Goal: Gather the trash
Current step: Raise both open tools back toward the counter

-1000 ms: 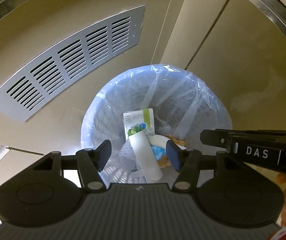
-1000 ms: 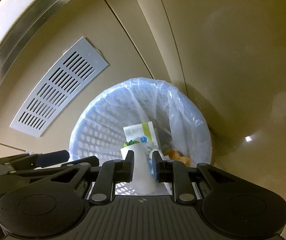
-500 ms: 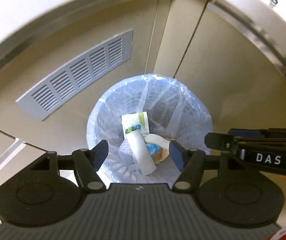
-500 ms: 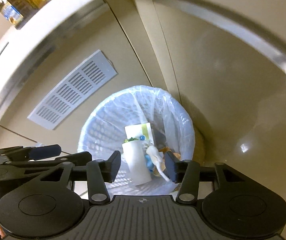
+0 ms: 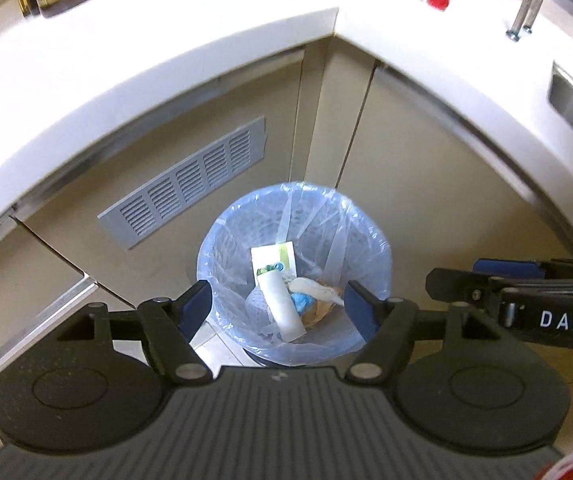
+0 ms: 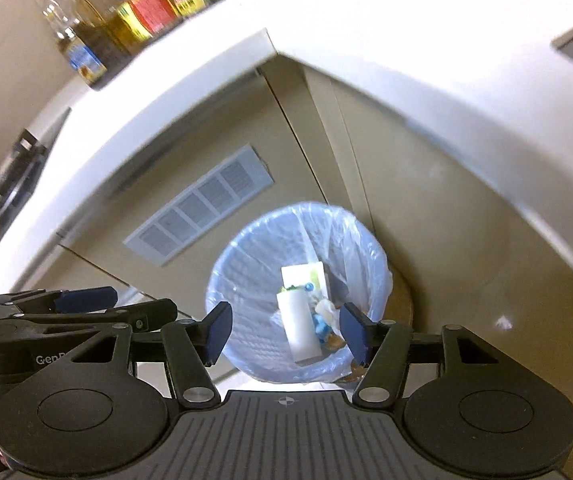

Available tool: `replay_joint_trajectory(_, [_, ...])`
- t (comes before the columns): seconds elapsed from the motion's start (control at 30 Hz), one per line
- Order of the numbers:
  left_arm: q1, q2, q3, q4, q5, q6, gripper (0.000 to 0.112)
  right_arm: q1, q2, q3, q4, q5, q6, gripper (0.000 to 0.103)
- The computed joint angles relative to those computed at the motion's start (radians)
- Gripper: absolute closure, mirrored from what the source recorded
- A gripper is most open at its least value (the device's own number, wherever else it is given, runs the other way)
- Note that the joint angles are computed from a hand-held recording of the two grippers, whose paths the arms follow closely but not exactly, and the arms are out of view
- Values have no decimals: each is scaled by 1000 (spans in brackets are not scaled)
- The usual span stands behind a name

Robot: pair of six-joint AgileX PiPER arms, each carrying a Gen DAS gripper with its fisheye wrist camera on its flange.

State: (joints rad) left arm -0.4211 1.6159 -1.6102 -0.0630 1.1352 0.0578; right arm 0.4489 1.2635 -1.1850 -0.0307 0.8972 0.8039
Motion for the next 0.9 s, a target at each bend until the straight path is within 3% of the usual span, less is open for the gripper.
replay_joint_trajectory(0.2, [-43,-40,-65,11,41,-37,42,25,-68,-39,-72,63,61,41])
replay_joint_trajectory(0.5, [-78,-46,-164,29,31,-53,42,3,-141,-91,-175,142,98,39])
replay_joint_trajectory(0.7, [-72,21,-278,22,42,-39,42,-81,-163,-125,-177,172,47,39])
replay_joint_trajectory(0.9, [-58,147,-466,8,63,8,42,-217,-122,-161,-141,143,-69,39])
